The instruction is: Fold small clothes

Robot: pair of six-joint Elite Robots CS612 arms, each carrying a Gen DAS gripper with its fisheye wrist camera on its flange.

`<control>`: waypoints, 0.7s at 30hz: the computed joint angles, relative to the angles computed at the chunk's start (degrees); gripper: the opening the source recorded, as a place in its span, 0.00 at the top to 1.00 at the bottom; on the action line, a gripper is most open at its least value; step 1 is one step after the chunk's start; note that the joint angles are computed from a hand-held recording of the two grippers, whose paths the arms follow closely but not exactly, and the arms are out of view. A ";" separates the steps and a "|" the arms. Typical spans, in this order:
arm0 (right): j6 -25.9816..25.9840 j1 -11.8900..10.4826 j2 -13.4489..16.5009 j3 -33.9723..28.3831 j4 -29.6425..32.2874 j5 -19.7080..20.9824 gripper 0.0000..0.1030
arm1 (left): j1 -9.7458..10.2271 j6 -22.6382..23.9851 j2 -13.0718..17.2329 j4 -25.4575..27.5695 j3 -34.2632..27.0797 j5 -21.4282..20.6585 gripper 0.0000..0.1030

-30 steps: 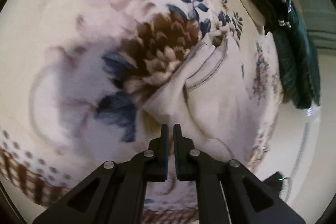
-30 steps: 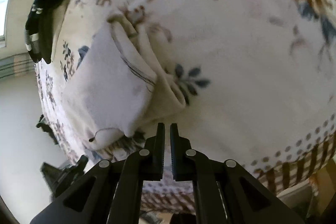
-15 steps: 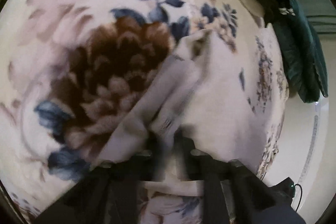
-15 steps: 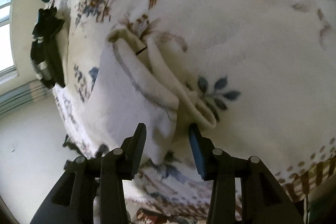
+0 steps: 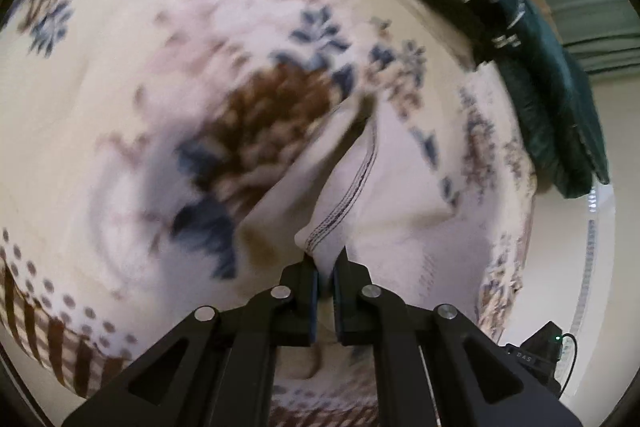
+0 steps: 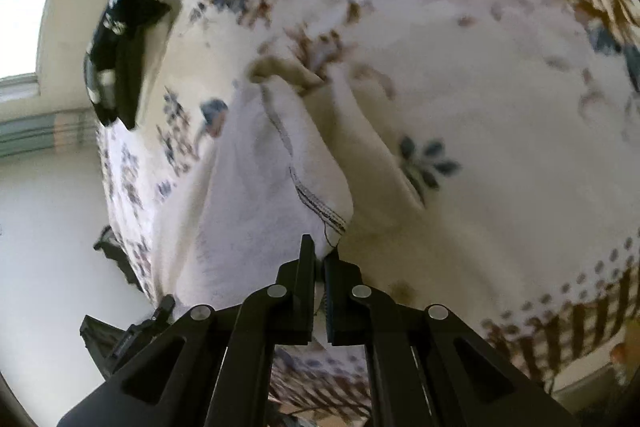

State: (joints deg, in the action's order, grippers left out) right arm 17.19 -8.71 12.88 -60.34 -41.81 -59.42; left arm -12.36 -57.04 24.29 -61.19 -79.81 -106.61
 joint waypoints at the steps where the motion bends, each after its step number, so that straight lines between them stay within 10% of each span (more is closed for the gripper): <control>1: -0.67 0.03 0.18 -0.38 1.18 -1.02 0.97 | -0.08 -0.76 0.81 0.69 -0.71 0.15 0.96; 7: -3.59 0.36 2.04 -0.52 3.90 -4.90 0.96 | 0.81 -1.38 3.40 1.21 0.10 -6.31 0.90; 9: -4.69 0.42 1.71 0.86 4.53 -4.68 0.95 | 1.19 -2.37 3.44 0.98 -0.10 -7.78 0.74; 14: -6.87 -0.51 0.65 2.07 7.24 -4.00 0.60 | 2.24 -2.60 2.62 4.76 -2.57 -6.13 0.70; 21: -4.69 -3.00 -0.27 1.85 -2.19 -1.47 0.60 | 3.22 4.44 -2.61 -2.19 5.99 -1.30 0.66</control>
State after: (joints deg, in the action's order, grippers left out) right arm 12.50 -11.70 12.61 -58.49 -44.00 -60.89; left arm -9.14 -52.60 21.68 -63.38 -73.82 -107.91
